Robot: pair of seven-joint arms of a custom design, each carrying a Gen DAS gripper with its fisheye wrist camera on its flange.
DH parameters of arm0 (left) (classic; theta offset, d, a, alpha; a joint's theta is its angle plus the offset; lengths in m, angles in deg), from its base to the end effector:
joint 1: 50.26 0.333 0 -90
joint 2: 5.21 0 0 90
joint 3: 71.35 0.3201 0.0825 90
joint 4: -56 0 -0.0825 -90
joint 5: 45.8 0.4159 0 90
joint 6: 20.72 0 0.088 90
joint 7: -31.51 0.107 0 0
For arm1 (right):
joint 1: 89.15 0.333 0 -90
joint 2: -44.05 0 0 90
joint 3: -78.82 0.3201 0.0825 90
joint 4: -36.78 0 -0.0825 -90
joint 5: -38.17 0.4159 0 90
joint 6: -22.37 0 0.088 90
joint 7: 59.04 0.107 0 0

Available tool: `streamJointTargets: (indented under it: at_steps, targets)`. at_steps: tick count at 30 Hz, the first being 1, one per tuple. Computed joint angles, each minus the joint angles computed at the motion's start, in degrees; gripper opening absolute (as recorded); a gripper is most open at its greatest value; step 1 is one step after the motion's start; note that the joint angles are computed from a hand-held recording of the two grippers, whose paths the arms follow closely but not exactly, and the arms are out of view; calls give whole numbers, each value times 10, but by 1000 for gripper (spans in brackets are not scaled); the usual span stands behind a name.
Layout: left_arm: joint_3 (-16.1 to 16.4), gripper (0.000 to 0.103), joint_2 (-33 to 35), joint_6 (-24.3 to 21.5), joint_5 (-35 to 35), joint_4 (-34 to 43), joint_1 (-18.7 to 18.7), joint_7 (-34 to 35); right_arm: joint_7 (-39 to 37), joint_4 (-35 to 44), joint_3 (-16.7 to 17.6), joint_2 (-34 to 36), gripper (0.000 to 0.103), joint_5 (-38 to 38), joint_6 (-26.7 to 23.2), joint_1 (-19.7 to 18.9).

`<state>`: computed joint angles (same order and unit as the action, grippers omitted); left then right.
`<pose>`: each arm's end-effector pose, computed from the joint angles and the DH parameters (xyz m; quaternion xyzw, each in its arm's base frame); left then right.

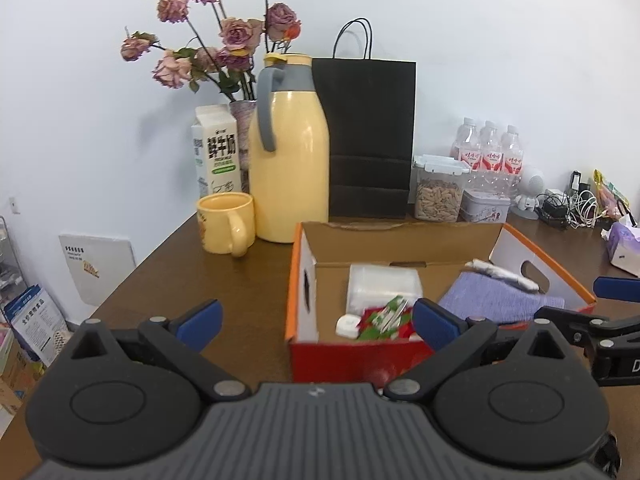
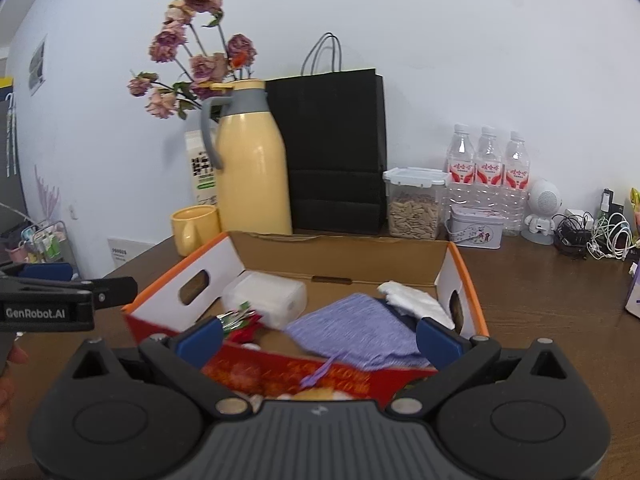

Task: Organize objects
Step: 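Move the right tool to the plush toy while the left tool moves to the black braided cable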

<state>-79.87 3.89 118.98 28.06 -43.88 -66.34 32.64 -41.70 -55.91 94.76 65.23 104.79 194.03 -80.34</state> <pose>0.6240 -0.2769 0.5342 -0.6826 0.4998 -0.3106 0.4334 0.6958 0.2167 0.4889 -0.7357 0.4145 -0.2318 0.4829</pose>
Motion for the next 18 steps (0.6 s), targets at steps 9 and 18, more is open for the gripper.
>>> streamJointTargets:
  at_steps: [9,18]
  targets:
    - [-19,103,-67,-23,-17,-85,13,-12,-92,-77,-10,-66,103,80,-23,14]
    - [-38,103,-106,-2,-57,-146,34,4,-94,-138,-52,-109,75,78,-106,48]
